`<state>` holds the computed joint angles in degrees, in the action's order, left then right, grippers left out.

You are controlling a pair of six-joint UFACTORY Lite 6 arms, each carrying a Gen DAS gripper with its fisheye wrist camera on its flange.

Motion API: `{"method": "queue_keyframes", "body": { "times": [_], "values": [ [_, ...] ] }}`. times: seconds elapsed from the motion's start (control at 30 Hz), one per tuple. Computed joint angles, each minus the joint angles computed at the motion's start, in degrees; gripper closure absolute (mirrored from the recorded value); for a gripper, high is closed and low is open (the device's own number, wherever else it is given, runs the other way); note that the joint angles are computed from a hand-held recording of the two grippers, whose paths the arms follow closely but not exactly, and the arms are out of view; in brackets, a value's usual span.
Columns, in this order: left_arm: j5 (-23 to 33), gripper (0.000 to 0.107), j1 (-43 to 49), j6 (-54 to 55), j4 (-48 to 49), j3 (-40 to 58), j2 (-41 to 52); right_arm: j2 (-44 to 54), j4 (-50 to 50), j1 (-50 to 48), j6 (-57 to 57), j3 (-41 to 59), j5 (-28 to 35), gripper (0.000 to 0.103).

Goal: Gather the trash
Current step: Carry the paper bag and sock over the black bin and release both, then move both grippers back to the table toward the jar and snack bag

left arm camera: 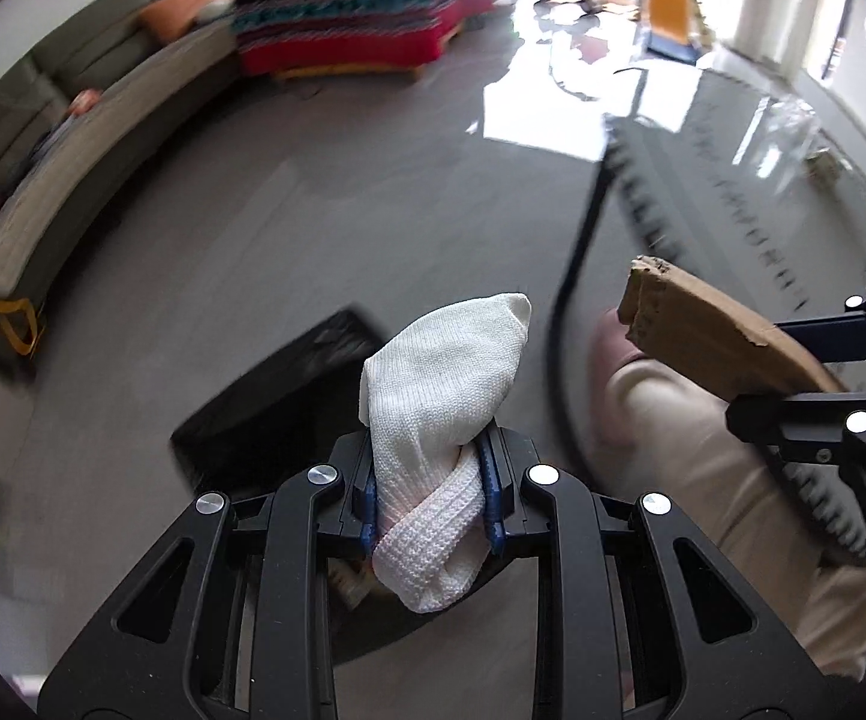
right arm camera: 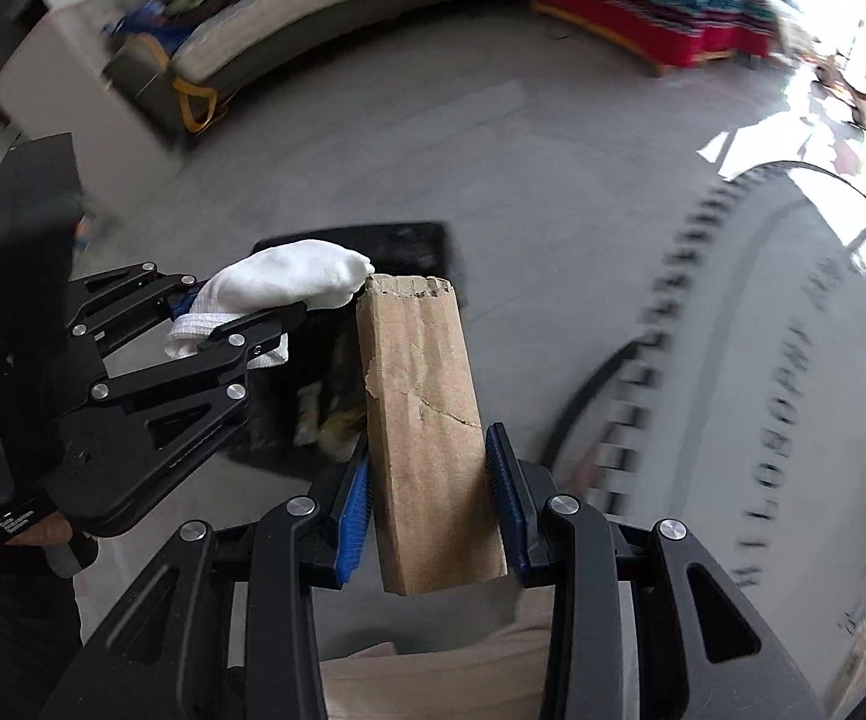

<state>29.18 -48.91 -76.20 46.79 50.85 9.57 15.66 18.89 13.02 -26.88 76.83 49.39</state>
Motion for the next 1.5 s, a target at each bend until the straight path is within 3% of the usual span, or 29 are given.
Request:
{"method": "queue_keyframes", "body": {
  "times": [0.23,0.33,0.37,0.4,0.43,0.53,0.7,1.03,1.33,1.5],
  "values": [
    [-5.5,0.082,7.6,-4.3,1.6,-15.9,-8.5,6.5,-1.0,11.1,6.4,4.3,-0.6,0.065],
    [-9.1,0.076,12.0,-1.7,-1.1,-21.7,-12.7,10.1,-1.1,13.8,7.4,8.2,-0.3,0.058],
    [-9.8,0.053,13.1,-0.3,-2.6,-22.8,-13.3,11.6,-1.8,14.8,8.2,10.2,0.5,0.043],
    [-9.7,0.032,14.6,0.2,-4.1,-23.7,-13.5,12.4,-2.1,15.3,9.1,11.6,0.7,0.035],
    [-9.0,0.011,15.0,-1.5,-3.2,-24.4,-13.9,13.0,-1.9,15.9,9.9,12.5,0.3,0.034],
    [-6.0,0.010,15.4,-7.2,1.5,-26.3,-15.7,14.1,-1.4,16.3,10.8,14.1,0.6,0.034],
    [-7.6,0.010,19.0,-6.4,2.4,-28.6,-18.4,12.9,-2.1,16.5,11.4,12.3,-0.3,0.034],
    [-4.6,0.010,12.2,-7.9,3.2,-23.8,-17.6,5.4,-0.9,11.7,8.7,5.8,-1.1,0.034],
    [-0.8,0.010,2.0,-17.6,9.6,-13.1,-11.5,-1.6,5.6,0.1,-1.5,-1.2,-1.2,0.034],
    [-2.4,0.010,-1.0,-17.6,8.0,-2.3,-2.5,-3.6,7.4,-9.5,-6.0,-2.4,0.2,0.034]
  ]
}}
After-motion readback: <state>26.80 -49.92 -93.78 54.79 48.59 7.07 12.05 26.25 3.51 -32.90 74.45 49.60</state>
